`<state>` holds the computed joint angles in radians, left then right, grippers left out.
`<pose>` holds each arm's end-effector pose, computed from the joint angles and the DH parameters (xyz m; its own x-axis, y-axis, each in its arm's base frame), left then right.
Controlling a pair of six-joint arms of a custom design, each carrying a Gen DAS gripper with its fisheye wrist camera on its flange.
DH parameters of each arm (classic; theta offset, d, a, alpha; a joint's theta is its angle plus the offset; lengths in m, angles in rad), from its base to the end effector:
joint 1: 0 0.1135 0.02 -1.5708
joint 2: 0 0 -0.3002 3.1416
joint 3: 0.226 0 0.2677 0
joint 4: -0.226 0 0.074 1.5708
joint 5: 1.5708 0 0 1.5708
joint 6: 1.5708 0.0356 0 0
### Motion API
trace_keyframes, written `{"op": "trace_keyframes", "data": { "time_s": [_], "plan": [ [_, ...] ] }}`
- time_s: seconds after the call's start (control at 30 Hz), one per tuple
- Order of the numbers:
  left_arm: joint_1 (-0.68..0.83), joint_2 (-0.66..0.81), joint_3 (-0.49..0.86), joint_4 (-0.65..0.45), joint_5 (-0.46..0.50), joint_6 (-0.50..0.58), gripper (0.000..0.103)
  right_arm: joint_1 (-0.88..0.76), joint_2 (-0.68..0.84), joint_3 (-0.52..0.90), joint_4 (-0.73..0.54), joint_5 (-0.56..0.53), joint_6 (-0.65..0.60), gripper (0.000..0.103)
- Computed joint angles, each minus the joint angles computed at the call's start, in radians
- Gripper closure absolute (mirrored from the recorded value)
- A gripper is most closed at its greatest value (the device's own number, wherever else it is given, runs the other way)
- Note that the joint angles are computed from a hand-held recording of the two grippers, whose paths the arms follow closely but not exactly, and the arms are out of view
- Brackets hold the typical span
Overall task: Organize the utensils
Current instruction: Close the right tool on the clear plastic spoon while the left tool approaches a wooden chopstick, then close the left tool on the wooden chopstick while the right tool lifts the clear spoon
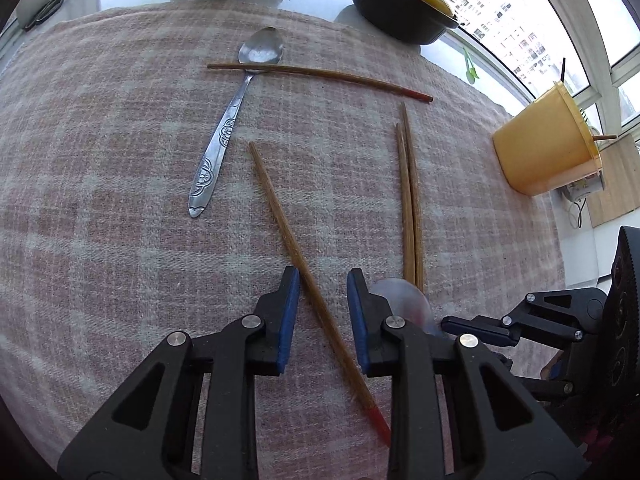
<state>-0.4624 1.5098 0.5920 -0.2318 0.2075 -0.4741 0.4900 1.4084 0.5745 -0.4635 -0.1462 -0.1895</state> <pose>0.2226 -0.1191 0.1430 -0.9604 -0.0205 -0.2779 0.0826 0.9316 -0.3539 0.1923 0.1084 0.1517 -0.7401 -0.6060 -0.2916 -0.6514 0.7538 0.0869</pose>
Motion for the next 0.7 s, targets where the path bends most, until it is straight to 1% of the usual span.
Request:
{"op": "trace_keyframes", "data": {
  "time_s": [0.1,0.13,0.3,0.47,0.57,0.63,0.7],
  "plan": [
    [-0.013,0.010,0.014,-0.005,-0.021,0.009,0.079,-0.031,-0.013,-0.007,-0.007,-0.014,0.001,0.097],
    [-0.018,0.014,0.018,-0.007,-0.031,0.011,0.083,-0.043,-0.017,-0.009,-0.009,-0.017,0.003,0.097],
    [-0.030,0.039,0.036,-0.004,-0.063,0.019,0.094,-0.114,-0.045,-0.021,-0.025,-0.026,0.005,0.099],
    [-0.044,0.055,0.051,-0.007,-0.082,0.034,0.095,-0.188,-0.050,-0.018,-0.047,-0.023,0.010,0.099],
    [-0.059,0.060,0.061,-0.015,-0.098,0.041,0.095,-0.217,-0.036,-0.014,-0.053,-0.047,-0.001,0.099],
    [-0.076,0.072,0.078,-0.031,-0.118,0.049,0.095,-0.216,-0.026,-0.007,-0.056,-0.052,-0.001,0.097],
    [-0.083,0.084,0.096,-0.051,-0.131,0.046,0.094,-0.201,-0.019,0.003,-0.060,-0.050,-0.006,0.085]
  ]
}}
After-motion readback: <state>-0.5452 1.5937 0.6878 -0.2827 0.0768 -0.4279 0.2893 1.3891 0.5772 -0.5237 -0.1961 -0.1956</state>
